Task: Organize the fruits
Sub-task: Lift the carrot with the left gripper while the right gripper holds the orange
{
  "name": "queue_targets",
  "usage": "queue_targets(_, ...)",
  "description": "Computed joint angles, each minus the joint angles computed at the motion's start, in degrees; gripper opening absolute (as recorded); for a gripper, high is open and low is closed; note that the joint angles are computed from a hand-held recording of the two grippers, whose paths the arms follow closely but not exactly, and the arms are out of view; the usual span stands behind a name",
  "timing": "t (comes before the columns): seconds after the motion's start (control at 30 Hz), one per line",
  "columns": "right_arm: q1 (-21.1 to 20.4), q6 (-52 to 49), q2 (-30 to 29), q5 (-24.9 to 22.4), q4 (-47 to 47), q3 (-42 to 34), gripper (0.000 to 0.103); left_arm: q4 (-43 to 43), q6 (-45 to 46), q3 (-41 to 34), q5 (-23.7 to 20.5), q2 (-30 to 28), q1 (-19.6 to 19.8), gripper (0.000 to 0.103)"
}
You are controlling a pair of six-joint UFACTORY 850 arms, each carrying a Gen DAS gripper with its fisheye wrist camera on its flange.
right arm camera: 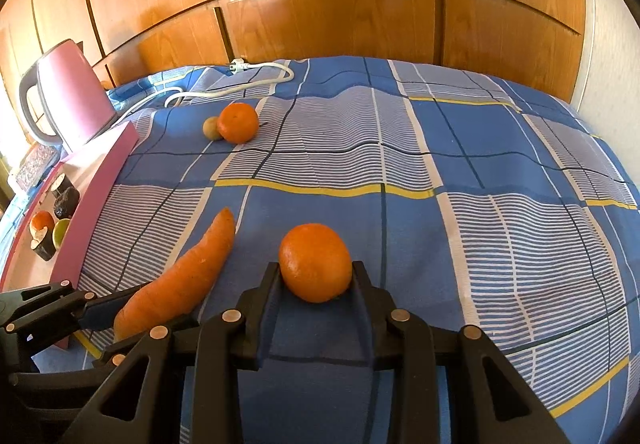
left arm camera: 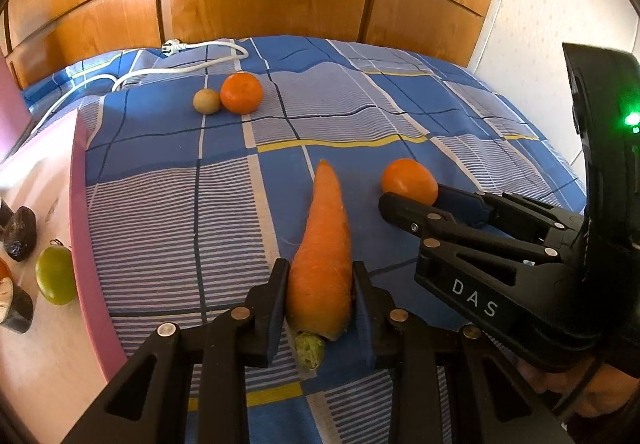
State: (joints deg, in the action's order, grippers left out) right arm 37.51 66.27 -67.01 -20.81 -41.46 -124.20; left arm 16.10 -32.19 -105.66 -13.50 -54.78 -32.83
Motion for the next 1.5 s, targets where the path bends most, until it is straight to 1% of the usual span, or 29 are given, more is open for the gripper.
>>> queue_targets(0.17, 0.05, -0.71, -0.18, -0.38, 0.55, -0.46, 0.035, 0.93, -1.06, 0.22, 0.26, 0.11, -0.01, 0.030)
queue_targets(0.23, 0.00, -2.01, -0.28, -0.35, 1.69, -0.74, 0.040, 1.18, -1.29, 0.31, 0.38, 0.15, -0.01, 0.030)
queue_targets(0.5, 0.15, -9.44, -2.45, -4.05, 8.42, -5.57, 0.045, 2.68, -2.93, 0.66, 0.81, 0.29, -0.10, 0.030)
queue_targets(0.63, 0.06, -11.90, -3.98, -6.20, 10.89, -8.68, 0.045, 2.87, -3.18, 0.80, 0.91, 0.35, -0.12, 0.030)
queue_targets(0.67, 0.06, -12.41, -4.36, -6.73, 11.42, -9.46, 0.043, 2.51, -2.96, 0.84, 0.96, 0.39, -0.09, 0.030)
queue_targets(0.7, 0.08, -12.22, -4.72, -7.46, 11.26, -10.21, 0.035, 2.42, -3.01, 0.87, 0.98, 0.41, -0.07, 0.030)
queue_targets(0.73, 0.04, -12.23, -4.87, -7.84, 11.29, -10.56, 0.035, 2.36, -3.09, 0.90, 0.98, 0.46, -0.06, 0.030)
queue_targets(0.9, -0.06, -11.17, -2.92, -6.22, 11.02, -7.20, 0.035, 1.80, -3.30, 1.83, 1.27, 1.12, 0.03, 0.030)
queue_targets(1.1, -0.38, -10.59, 0.75, -3.02, 13.02, -0.95, 0.035, -0.31, -1.95, 3.46, 1.89, 2.25, 0.11, 0.030)
queue_targets(1.3, -0.10, -9.55, 2.96, -1.82, 12.00, 2.88, 0.035, -2.72, -0.82, 5.30, 2.88, 3.61, 0.22, 0.030)
queue_targets(1.43, 0.07, -9.34, 4.09, -1.14, 12.08, 4.73, 0.035, -0.39, -3.22, 6.36, 3.77, 4.46, 0.20, 0.030)
queue_targets(1.5, 0.16, -9.76, 4.43, -0.98, 12.51, 5.25, 0.035, 2.10, -5.52, 6.81, 4.08, 4.88, 0.11, 0.030)
